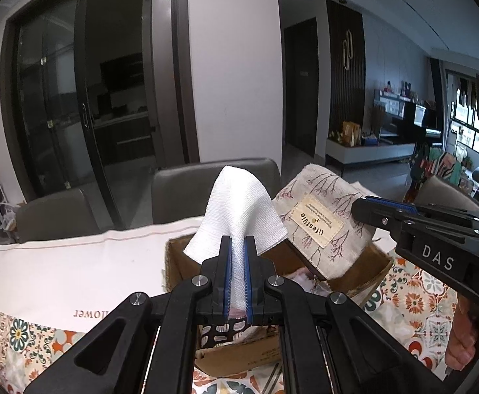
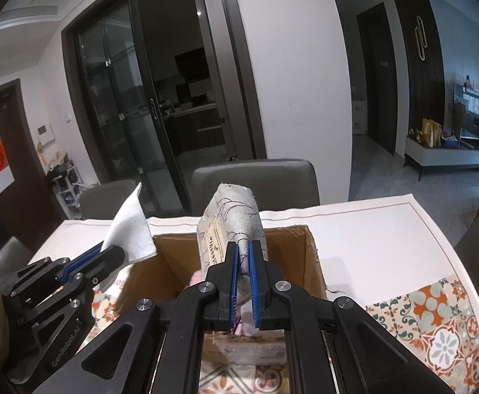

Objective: Organize soft objects
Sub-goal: 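Open both tools to drop the pad and pouch into the box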

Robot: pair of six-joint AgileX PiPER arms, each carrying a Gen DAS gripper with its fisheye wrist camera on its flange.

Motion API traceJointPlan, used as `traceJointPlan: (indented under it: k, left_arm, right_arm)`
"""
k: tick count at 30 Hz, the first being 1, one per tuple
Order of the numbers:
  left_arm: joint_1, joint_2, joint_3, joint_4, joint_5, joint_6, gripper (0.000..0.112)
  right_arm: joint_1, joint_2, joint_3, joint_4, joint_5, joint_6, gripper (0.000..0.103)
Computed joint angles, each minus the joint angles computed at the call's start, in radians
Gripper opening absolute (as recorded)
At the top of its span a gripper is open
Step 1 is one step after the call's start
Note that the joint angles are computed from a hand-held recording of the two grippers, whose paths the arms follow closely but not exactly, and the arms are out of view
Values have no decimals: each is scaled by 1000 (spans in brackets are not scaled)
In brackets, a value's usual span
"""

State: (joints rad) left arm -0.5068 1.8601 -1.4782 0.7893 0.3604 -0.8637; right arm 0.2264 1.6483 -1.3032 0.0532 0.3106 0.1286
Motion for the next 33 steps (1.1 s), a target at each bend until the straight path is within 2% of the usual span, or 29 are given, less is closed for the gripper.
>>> traceJointPlan:
  k: [11,15,17,18,20,23,24,29,33]
  left_arm:
    - [10,123,-96,-232,38,243,9]
    - [15,145,-110,-271,48,279,10]
    - [18,151,-115,-307,54,312,16]
    - [17,152,-117,-305,59,310,24]
    - [14,148,-107,-291,58,296,32]
    - [11,136,-94,-282,62,292,39]
    - [8,129,-86,-264,62,273,41]
    - [3,71,-23,-171,55,153,46]
    - [-22,-4,47,-45,89,-18,48]
  right_arm:
    - [-42,127,-65,120,62,-109,8]
    - [-54,153,-74,165,78,-152,8]
    - [-56,168,-85,167,91,-156,9]
    - [-58,171,-85,170,93,-160,9]
    - [-57,180,-92,163,103,-151,11]
    - [-56,186,-96,144,112,-133,25]
    - [-56,182,-90,141,108,-127,29]
    - [-50,143,-55,105,109,-84,29]
    - [-32,87,-9,51,107,-33,32]
